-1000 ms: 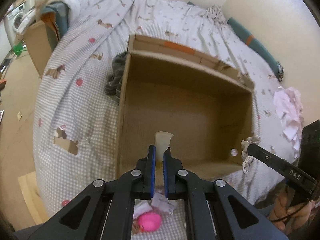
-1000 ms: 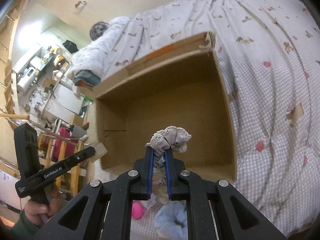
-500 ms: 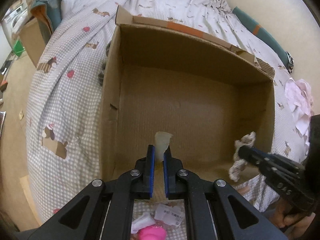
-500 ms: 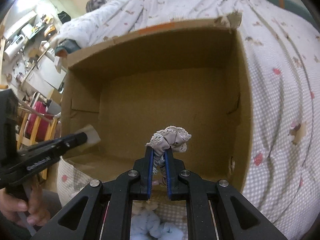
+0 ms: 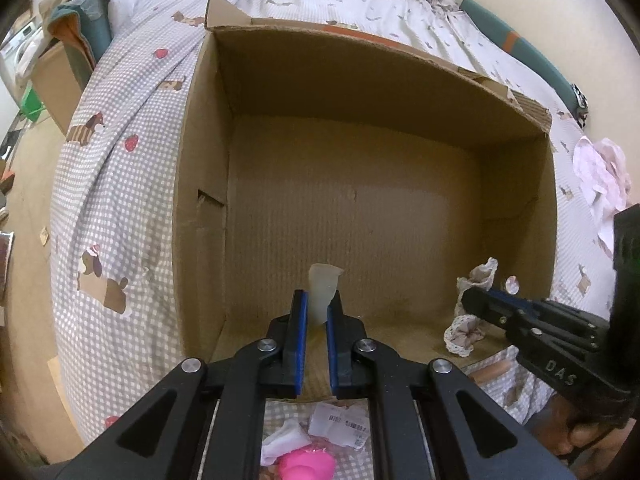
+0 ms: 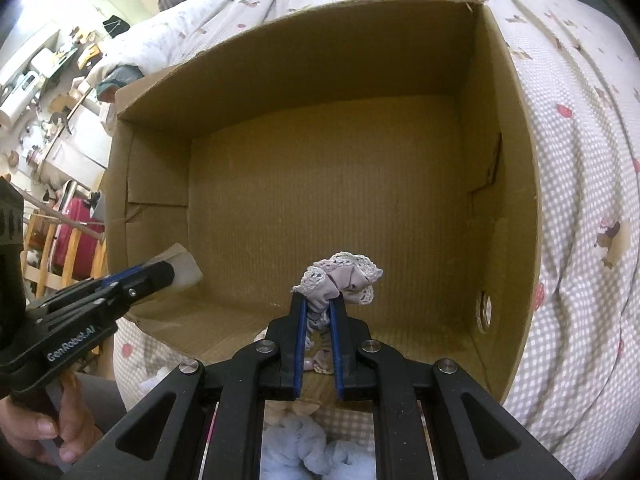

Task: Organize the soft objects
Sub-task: 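Carry both held items over the box and open both grippers to drop them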

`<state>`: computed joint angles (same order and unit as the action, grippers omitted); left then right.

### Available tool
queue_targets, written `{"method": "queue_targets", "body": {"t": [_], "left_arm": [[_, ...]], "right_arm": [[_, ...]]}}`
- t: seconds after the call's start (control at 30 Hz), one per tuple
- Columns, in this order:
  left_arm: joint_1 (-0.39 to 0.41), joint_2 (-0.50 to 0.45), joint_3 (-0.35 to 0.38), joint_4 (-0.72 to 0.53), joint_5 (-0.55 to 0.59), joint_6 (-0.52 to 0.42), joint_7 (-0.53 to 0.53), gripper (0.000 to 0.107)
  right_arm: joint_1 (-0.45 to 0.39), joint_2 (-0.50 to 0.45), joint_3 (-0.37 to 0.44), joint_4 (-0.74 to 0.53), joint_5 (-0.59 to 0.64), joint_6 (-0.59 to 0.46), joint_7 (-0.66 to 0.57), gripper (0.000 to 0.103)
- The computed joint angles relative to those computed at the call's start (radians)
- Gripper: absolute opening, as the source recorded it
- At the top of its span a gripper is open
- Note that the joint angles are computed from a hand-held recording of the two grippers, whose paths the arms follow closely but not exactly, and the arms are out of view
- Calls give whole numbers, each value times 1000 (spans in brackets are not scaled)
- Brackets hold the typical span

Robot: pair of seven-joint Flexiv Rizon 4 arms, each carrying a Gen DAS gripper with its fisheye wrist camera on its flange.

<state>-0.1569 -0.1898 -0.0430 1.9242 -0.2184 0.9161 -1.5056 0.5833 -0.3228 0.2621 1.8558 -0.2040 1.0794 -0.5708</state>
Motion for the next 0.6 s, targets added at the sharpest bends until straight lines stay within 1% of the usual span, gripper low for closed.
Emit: {"method": "queue_targets", "body": {"t": [0.1, 0.3, 0.5, 0.57, 0.6], "left_arm": [[1, -1, -1, 3, -4, -1, 3, 7], [-10, -2, 1, -5, 31, 4, -14, 8], [-17, 2, 3, -11, 62, -2, -29, 12], [-18, 4, 4, -20, 73, -21, -34, 21], [-19, 4, 3, -22, 75, -23, -34, 22]], "right_arm": [[2, 1, -3, 4, -4, 10, 7, 13], [2, 5, -8, 13, -17, 24, 14, 13], [1, 13, -10, 26, -27, 43, 21, 13], [4, 19, -18, 35, -43, 47, 35, 13], [8, 23, -23, 40, -55, 48, 47, 14]]}}
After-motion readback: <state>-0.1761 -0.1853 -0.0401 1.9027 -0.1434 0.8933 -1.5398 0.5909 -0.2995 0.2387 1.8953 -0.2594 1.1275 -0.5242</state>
